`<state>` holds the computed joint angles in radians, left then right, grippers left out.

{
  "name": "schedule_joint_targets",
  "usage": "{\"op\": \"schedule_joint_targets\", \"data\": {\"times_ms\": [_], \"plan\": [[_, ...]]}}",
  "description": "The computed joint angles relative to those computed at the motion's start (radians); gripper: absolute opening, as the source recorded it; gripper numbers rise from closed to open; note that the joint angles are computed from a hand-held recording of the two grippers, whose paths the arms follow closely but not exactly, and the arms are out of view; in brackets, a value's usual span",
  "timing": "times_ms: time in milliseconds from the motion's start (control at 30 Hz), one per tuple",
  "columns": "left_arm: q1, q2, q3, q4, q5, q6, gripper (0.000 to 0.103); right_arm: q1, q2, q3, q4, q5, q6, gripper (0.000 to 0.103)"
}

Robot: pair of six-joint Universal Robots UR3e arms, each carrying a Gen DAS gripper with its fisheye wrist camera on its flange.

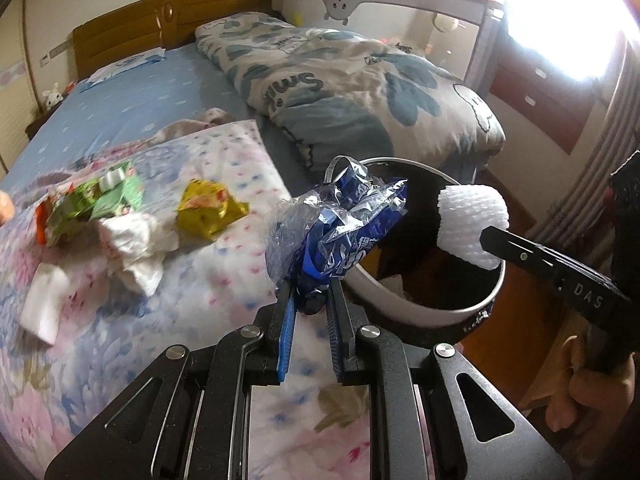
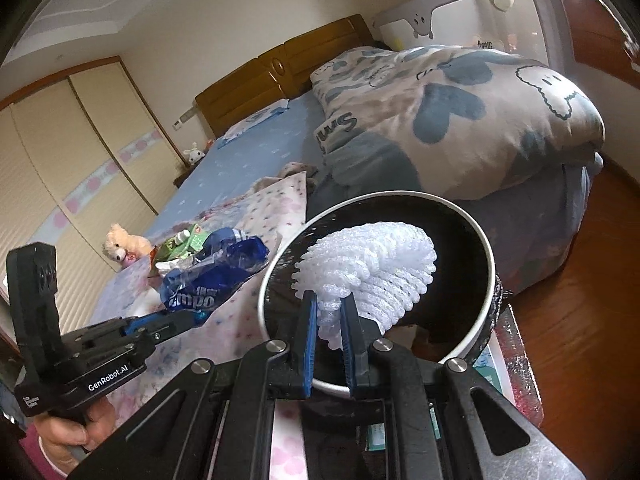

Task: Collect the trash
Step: 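Carry both items over the bin and open both tools to drop them, then move both open tools back over the bed toward the remaining trash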

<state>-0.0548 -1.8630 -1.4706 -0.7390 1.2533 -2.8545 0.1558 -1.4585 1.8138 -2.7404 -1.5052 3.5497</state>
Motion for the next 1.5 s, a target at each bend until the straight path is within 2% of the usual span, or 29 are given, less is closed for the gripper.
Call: {"op": "schedule_joint_targets", "data": {"times_ms": [567,700,767,833,900,933,1000,1133,1233,1300,1433,1500], "plan": [[-0.118,-0.150,0.213,-0.081,0.072,-0.014,0.014,-0.061,0.011,-0.014,0.042,0.032,-0.041,0.012],[-0.135,-0.171,0.239,-0.080,0.089,-0.018,0.015,-0.067,0.022,-0.032,0.055,0.034,-0.052,0.016],[-0.140,-0.180,0.252,-0.086,0.093,-0.017,0.016,-0.071,0.029,-0.042,0.065,0.035,-0.055,0.016],[-0.139,-0.183,0.255,-0.094,0.086,-0.016,0.023,-0.079,0.031,-0.045,0.069,0.048,-0.054,0.018],[-0.135,-0.174,0.241,-0.088,0.078,-0.019,0.049,-0.083,0.034,-0.049,0.077,0.049,-0.053,0.029],[-0.133,-0.166,0.227,-0.075,0.074,-0.022,0.052,-0.082,0.034,-0.049,0.077,0.044,-0.052,0.034],[-0.127,-0.144,0.188,-0.047,0.077,-0.021,0.054,-0.080,0.032,-0.043,0.071,0.037,-0.048,0.049],[-0.096,-0.098,0.108,-0.026,0.062,-0.021,0.055,-0.074,0.021,-0.029,0.066,0.028,-0.033,0.054],[-0.054,-0.046,0.015,-0.004,0.047,-0.022,0.056,-0.061,0.012,-0.022,0.057,0.016,-0.016,0.062],[-0.025,-0.007,-0.054,0.023,0.044,-0.019,0.057,-0.048,0.012,-0.021,0.046,0.008,-0.003,0.073],[0.045,0.075,-0.180,0.066,0.030,-0.013,0.063,0.000,0.029,-0.045,0.032,-0.015,0.024,0.083],[0.084,0.111,-0.233,0.080,0.016,-0.009,0.064,0.024,0.042,-0.061,0.029,-0.020,0.039,0.091]]}}
